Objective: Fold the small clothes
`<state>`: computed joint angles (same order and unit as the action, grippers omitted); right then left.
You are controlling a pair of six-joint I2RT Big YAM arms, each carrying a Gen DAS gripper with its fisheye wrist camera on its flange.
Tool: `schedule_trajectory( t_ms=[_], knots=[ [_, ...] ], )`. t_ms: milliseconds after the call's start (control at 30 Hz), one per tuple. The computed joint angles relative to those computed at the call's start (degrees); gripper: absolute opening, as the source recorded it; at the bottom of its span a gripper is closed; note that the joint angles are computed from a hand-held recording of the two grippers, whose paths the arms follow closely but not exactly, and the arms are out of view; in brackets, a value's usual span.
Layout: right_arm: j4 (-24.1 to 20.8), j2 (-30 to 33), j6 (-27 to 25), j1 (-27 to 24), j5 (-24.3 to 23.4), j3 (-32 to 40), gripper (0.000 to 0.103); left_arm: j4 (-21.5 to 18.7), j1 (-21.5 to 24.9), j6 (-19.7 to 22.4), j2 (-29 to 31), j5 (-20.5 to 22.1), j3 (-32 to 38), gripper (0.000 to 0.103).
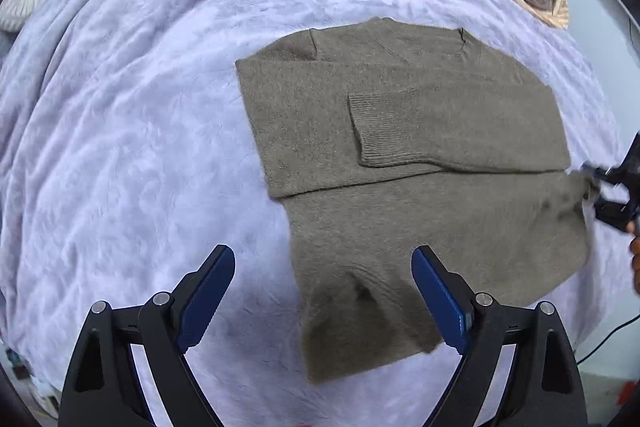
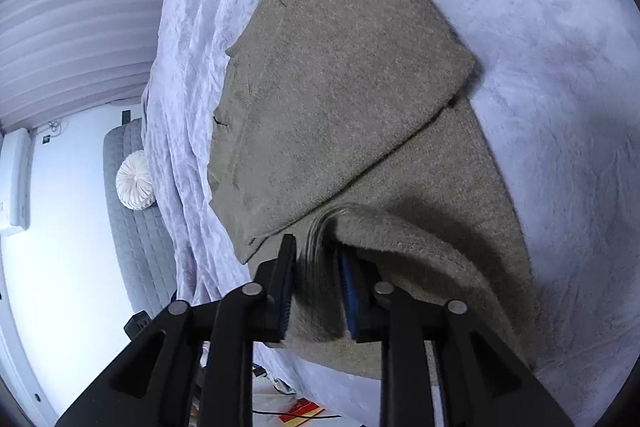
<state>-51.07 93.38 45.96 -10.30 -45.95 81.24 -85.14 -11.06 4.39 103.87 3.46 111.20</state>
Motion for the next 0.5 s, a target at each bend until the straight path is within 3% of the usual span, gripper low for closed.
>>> schedule_trajectory(
  t_ms=[33,100,200,300,400,500],
  knots=[
    [-0.85,-0.45,-1.46,0.02,1.41,0.73,0.05,-0.09,0.02,0.86,0.17,-0.2,0.04,0.091],
    [-3.22,-1.06,-4.88,-0.17,4.25,2.33,0.051,-0.35,0.11,2.22,0.75,1.03,0.13,0.091],
    [-12.14,-0.39,-15.63,0.55,11.83,7.11,0.051,-1.98,0.21,3.78,2.56,4.16,1.31,0.091],
    [-18.72,0.97,-26.04,2.5,19.38,10.88,0.051,-1.99,-0.36,5.32,4.04,3.91,2.06,0.091],
    [-20.02,2.19,-31.85,4.64,24.74,12.5,0.051,-1.21,-1.04,6.63,5.87,4.17,3.33,0.091],
    [-18.87,4.18,-33.93,5.96,27.94,14.02,0.051,-0.31,-2.03,8.31,7.65,4.59,4.57,0.091]
  ],
)
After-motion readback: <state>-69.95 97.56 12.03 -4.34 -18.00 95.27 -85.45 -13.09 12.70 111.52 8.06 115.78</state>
